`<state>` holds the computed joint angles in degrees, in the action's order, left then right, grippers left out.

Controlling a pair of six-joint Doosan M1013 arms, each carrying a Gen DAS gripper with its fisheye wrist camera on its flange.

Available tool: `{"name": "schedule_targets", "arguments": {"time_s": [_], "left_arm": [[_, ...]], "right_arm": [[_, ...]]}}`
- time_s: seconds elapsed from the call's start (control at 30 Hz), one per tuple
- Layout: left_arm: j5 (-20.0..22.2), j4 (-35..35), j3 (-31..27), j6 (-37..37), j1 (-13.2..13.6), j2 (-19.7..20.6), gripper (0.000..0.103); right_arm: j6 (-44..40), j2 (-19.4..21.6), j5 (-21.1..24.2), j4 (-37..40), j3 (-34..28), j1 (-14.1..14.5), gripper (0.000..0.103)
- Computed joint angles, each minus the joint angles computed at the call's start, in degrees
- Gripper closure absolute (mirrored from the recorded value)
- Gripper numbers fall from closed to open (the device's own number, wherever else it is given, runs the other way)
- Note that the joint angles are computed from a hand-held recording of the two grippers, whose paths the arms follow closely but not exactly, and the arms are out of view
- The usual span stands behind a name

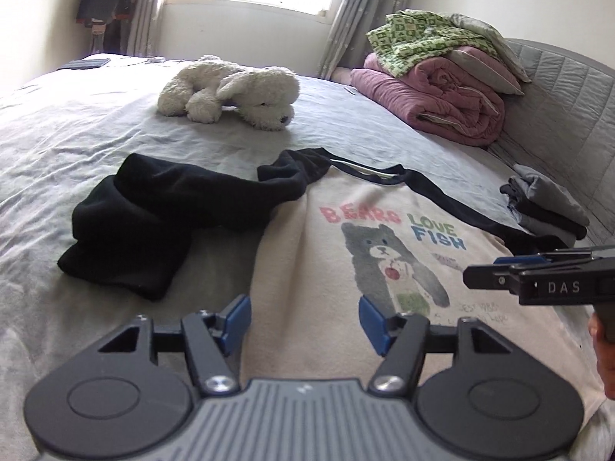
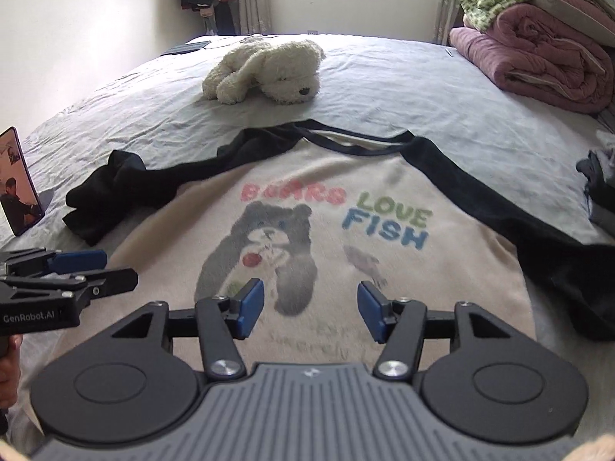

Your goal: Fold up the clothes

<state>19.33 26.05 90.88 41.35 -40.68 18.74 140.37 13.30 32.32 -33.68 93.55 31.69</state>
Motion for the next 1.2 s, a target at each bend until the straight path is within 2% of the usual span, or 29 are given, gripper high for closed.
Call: {"name": "schedule_targets", "arguments": {"time_s": [0.23,0.4,0.7,1.0,1.2], "left_arm": [[7.7,5.7,-2.7,-8.9,0.3,2.0,0.039],[8.9,8.5,-3.6,-11.1,0.2,2.8,0.039],[11.2,13.5,-5.1,-13.6,-0.5,4.2,0.038],[11.3,15.9,-5.1,-14.9,-0.8,4.5,0.038],[11.9,16.8,-5.5,-16.2,-0.9,4.8,0.037]], "right_arm": [[-6.4,5.4,-4.9,7.8,-6.5,-1.6,0.044],[-9.0,8.2,-8.2,13.6,-9.4,-2.5,0.044],[-10.2,11.5,-9.7,13.2,-12.0,-2.7,0.043],[-0.2,12.2,-13.7,3.6,-10.6,-2.7,0.041],[0.2,12.1,-16.2,5.3,-9.5,-3.5,0.038]]}}
